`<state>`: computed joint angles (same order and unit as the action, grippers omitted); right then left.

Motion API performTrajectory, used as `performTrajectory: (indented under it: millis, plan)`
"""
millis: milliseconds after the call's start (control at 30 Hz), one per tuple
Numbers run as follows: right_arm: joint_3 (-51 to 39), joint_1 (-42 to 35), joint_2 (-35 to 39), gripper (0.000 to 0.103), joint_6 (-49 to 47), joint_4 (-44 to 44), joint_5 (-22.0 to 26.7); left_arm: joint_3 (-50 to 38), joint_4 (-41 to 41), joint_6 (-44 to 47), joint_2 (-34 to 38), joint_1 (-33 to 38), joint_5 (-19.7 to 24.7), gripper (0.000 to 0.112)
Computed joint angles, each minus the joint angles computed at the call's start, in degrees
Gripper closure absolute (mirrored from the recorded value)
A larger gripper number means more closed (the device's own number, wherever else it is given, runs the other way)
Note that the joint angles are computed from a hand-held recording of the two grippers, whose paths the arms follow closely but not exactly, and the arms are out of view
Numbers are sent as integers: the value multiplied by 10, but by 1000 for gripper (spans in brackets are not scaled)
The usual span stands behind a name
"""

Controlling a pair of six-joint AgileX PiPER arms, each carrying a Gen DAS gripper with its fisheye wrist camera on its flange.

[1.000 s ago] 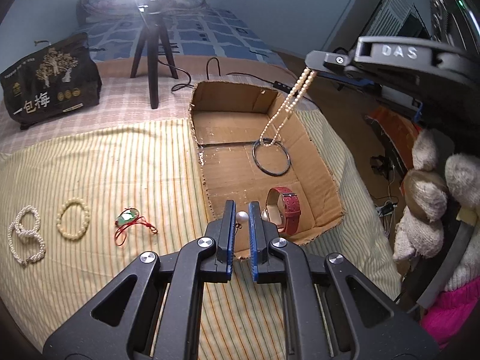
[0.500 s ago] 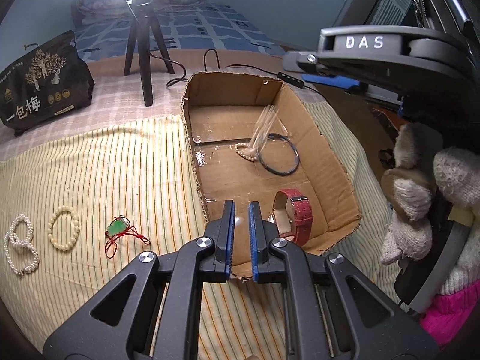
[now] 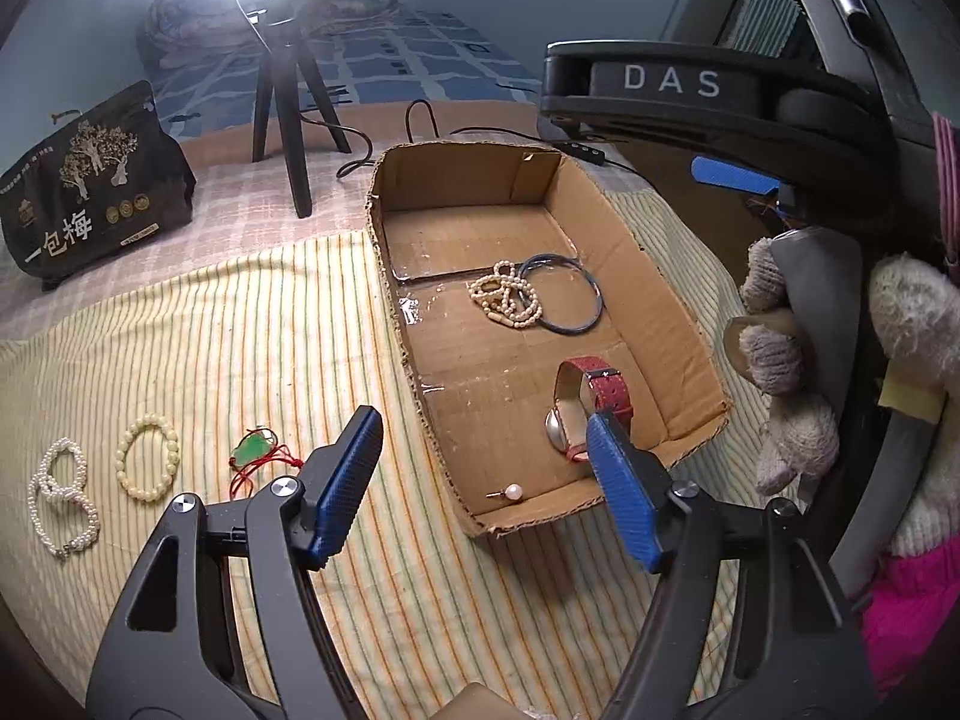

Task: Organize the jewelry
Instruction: 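Move both tools back over the jewelry lying on the bed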

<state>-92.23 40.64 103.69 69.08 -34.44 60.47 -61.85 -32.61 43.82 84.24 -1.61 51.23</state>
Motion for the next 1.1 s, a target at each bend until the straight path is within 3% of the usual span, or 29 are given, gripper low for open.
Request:
performTrajectory:
  millis: [300,600,800,1100]
  plan:
    - [-19,21,-9,1,13,-5,30,-4,-13,54,-22,59,30,40]
    - [-14,63,-40,1,70,-22,60,-45,-36,122,-19,168,95,40]
    - [-20,110,-45,2,89,-29,70,-108,-57,151,19,260,146,40]
    - [-94,174,13,6,46,4,63,-183,-50,169,83,346,177,40]
